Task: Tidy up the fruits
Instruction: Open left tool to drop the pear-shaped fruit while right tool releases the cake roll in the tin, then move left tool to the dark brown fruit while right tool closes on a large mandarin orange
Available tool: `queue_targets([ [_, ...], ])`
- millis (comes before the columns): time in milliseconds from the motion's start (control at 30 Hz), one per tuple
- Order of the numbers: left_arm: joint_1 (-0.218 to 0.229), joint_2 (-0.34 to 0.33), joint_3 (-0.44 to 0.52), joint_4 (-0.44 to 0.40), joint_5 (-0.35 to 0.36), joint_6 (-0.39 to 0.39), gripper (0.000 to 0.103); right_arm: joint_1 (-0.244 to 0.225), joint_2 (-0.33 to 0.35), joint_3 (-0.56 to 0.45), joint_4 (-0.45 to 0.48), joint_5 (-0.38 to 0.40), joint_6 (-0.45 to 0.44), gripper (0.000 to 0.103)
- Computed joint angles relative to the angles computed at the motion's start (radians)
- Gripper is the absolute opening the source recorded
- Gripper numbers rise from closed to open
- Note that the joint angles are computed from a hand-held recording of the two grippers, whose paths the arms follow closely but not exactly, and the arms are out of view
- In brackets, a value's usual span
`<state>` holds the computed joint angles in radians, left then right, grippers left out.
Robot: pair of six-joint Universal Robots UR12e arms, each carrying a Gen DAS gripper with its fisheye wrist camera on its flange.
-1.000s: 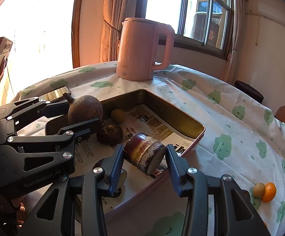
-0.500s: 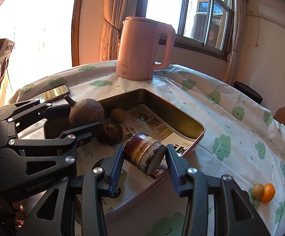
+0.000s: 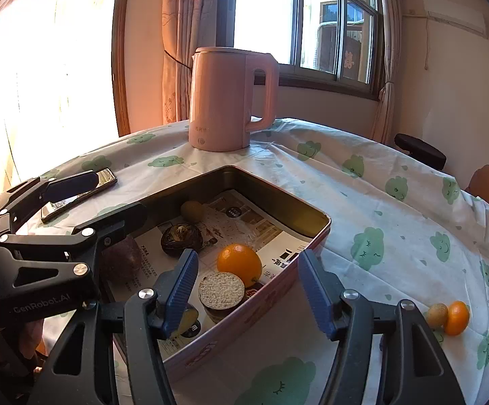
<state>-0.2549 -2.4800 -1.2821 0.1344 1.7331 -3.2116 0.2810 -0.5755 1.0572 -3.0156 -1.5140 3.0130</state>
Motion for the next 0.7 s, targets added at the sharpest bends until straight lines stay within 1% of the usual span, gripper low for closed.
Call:
queue_targets([
  [33, -0.002, 0.001, -0.002, 0.015, 0.001, 0.001, 0.098, 0.0, -0.009, 0.017, -0.016, -0.012, -0.004, 0.065],
  [100, -0.008, 0.002, -0.004, 0.035, -0.002, 0.009, 0.099, -0.004, -0.03, 0.055, -0.041, -0.042, -0.002, 0.067],
  [200, -0.017, 0.0, 0.003, 0.035, -0.021, 0.027, 0.099, -0.016, -0.067, 0.123, -0.075, -0.088, 0.014, 0.069],
  [267, -0.025, -0.004, 0.012, 0.028, -0.03, 0.039, 0.099, -0.024, -0.087, 0.163, -0.088, -0.135, 0.029, 0.07],
  [400, -0.043, -0.013, 0.035, 0.003, -0.06, 0.069, 0.099, -0.044, -0.118, 0.227, -0.088, -0.237, 0.082, 0.07],
  [500, -0.058, -0.022, 0.056, -0.018, -0.09, 0.1, 0.099, -0.062, -0.134, 0.256, -0.07, -0.275, 0.138, 0.07],
  [567, -0.066, -0.03, 0.074, -0.037, -0.108, 0.118, 0.099, -0.071, -0.142, 0.265, -0.053, -0.277, 0.167, 0.07],
  [700, -0.081, -0.046, 0.112, -0.087, -0.13, 0.143, 0.099, -0.083, -0.148, 0.269, -0.011, -0.222, 0.198, 0.07],
])
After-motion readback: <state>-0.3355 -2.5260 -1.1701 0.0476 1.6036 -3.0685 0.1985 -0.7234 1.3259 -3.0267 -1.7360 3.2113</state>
